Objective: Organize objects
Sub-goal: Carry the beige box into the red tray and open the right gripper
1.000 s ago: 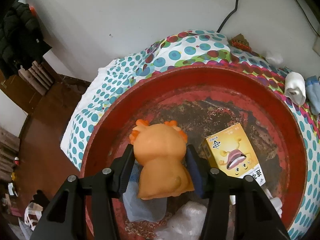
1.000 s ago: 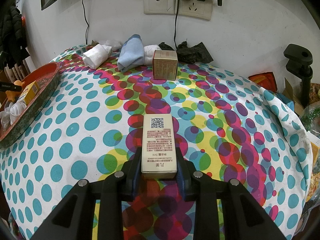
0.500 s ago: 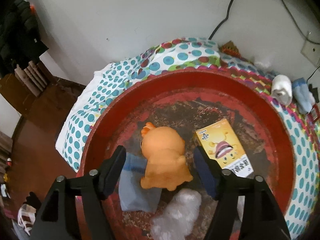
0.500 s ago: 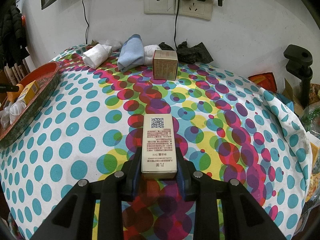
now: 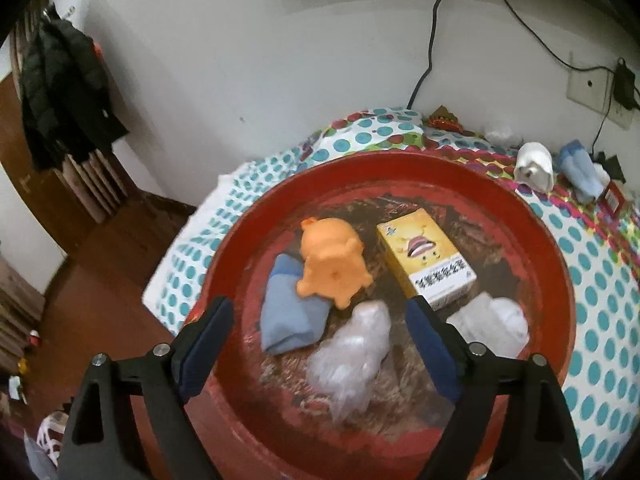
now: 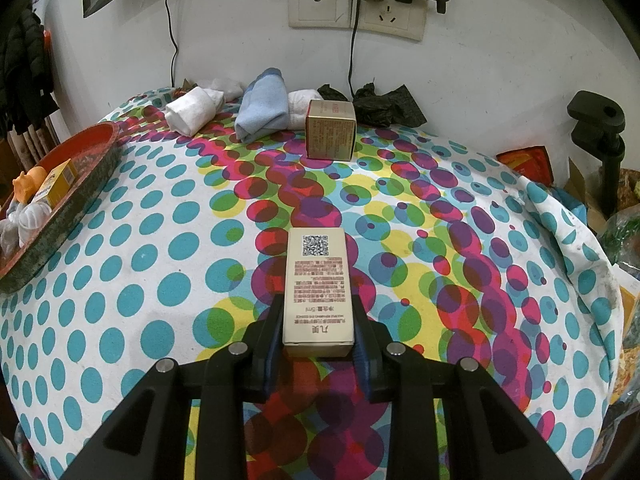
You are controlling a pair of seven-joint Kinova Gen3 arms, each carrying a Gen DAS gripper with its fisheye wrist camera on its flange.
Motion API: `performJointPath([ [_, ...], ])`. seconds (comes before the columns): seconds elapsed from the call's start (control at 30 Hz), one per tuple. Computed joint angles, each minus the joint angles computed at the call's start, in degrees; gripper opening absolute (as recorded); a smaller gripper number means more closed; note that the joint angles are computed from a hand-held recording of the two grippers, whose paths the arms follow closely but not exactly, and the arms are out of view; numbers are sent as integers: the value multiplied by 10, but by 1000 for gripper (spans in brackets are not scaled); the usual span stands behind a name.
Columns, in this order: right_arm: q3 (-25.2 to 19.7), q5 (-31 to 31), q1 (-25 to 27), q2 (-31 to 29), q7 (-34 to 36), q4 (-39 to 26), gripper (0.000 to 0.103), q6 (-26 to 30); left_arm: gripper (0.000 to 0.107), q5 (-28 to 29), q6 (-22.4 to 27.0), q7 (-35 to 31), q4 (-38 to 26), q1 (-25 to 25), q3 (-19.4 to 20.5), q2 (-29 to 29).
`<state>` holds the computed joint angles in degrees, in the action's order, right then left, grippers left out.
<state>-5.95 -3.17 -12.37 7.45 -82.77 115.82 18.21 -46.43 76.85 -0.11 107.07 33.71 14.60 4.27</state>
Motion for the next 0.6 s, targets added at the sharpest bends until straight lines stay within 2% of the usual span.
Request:
performJointPath([
  [0.07,5,21,-9,-1,-18,1,30,-1,92,-6,-6,44,20,9,5,-9],
  [0.17,-44,51,37,2,-45,0,31,-1,93,-3,-25,92,49,10,12,-21],
  [0.23,-50,89,32,2,-86,1,31,-2,93,-8,-16,118,60,9,26,-18],
  [0.33,8,159,-38,-2,-154,7,30,-6,94,-30,40,125,55,42,19,12],
  [0.47,101,213,-139,-6,-248,8,30,6,98,-43,37,132,68,42,18,4],
  [0.53,111,236,-156,-9,-294,11,30,12,98,-34,17,122,74,32,14,-6],
  [0.6,78,260,-134,-13,-340,13,30,19,98,-35,21,127,77,30,15,-4],
])
